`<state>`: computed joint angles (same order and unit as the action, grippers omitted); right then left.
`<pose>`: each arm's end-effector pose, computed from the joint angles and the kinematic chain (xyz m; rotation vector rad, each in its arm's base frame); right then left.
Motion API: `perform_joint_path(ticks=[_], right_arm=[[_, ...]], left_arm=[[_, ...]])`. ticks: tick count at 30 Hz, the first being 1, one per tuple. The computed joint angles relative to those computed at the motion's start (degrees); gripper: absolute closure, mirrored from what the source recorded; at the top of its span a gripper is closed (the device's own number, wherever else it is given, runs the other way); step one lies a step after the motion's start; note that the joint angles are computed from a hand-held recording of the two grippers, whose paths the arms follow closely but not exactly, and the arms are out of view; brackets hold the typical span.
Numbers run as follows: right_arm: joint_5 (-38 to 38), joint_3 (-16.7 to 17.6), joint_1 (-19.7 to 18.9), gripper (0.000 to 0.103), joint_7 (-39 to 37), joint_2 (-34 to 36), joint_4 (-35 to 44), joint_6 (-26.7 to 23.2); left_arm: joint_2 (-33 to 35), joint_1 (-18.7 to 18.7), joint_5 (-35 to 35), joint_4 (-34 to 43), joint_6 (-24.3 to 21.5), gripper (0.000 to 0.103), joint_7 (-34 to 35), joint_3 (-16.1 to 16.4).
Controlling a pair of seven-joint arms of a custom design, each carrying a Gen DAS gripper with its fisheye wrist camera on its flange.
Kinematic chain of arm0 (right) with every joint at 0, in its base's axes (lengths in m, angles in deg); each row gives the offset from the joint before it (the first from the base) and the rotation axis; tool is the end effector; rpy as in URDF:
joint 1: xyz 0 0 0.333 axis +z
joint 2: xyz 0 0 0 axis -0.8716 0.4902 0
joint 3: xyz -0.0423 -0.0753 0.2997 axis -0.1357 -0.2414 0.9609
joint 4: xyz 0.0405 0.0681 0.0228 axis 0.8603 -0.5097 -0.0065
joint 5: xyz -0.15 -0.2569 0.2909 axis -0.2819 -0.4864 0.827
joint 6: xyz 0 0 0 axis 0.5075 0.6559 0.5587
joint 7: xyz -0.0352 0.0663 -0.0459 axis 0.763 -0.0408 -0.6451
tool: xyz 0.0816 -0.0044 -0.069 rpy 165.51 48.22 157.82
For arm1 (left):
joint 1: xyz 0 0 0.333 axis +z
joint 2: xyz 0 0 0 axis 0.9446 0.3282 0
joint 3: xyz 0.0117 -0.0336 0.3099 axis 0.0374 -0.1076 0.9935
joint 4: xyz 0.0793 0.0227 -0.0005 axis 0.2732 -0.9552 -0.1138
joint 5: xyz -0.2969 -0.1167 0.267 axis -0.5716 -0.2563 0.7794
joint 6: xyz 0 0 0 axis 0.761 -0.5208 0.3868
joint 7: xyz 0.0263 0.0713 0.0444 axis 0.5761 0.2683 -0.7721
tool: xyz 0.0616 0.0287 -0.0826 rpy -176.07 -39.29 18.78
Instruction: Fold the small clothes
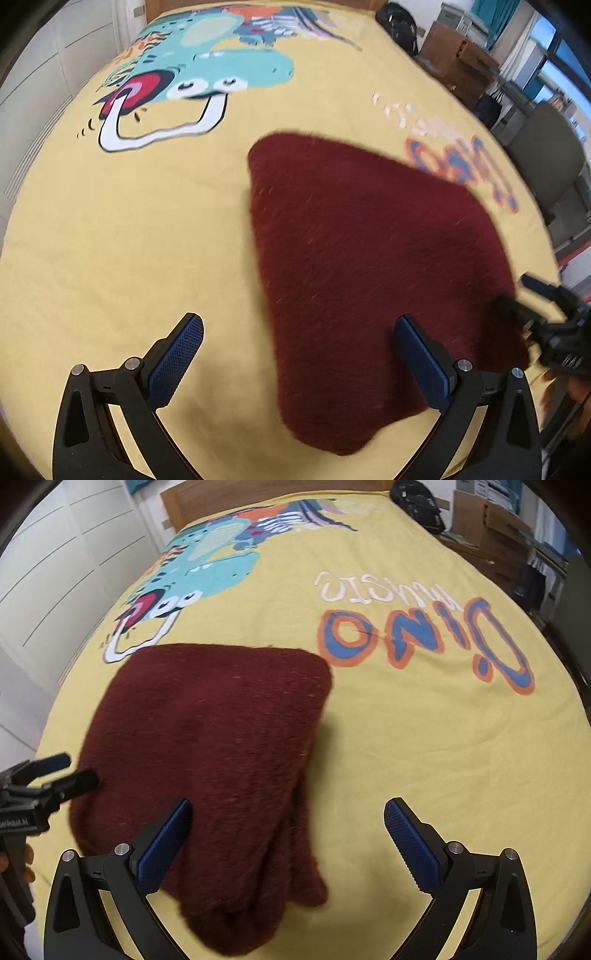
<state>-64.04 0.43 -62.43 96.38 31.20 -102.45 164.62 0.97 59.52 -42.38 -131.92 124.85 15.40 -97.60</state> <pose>0.6989 -0.0158 0.5635 -2.1521 1.5606 -0.2260 0.6183 -0.2393 0.5782 -2.1747 1.8866 -0.5755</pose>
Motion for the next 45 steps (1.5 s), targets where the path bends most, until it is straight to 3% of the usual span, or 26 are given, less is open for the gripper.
perform_joint_path(ticks=[9, 13, 24, 28, 40, 45], right_arm=[[-1.13, -0.04, -1.38, 0.000, -1.62, 4.06, 1.00, 0.60], [-0.61, 0.11, -1.57, 0.000, -1.55, 4.03, 0.10, 1.45], [-1.14, -0.90, -1.07, 0.000, -2.11, -5.14, -4.65, 3.24], [-0.46, -1.95, -1.11, 0.000, -3.27, -10.17, -7.50, 4.42], [-0.98, -5.83, -0.77, 0.000, -5.31, -24.11, -18.09, 7.51], [-1.40, -7.09, -0.75, 0.000, -4.80, -27.31, -21.06, 6.47]], left_arm=[[-2.51, 0.87, -0.70, -8.56, 7.49, 0.000, 0.68, 0.14], [-2.61, 0.95, -0.63, -8.97, 8.08, 0.000, 0.29, 0.15], [-8.28, 0.29, 4.31, -7.98, 3.51, 0.001, -4.81, -0.56], [-11.74, -0.02, 8.87, -7.25, -1.38, 0.001, -7.96, -1.70], [-22.88, 0.46, 12.08, -12.89, -7.17, 0.001, -10.99, -4.58], [-26.10, 0.53, 10.89, -16.17, -7.55, 0.001, -11.77, -4.87]])
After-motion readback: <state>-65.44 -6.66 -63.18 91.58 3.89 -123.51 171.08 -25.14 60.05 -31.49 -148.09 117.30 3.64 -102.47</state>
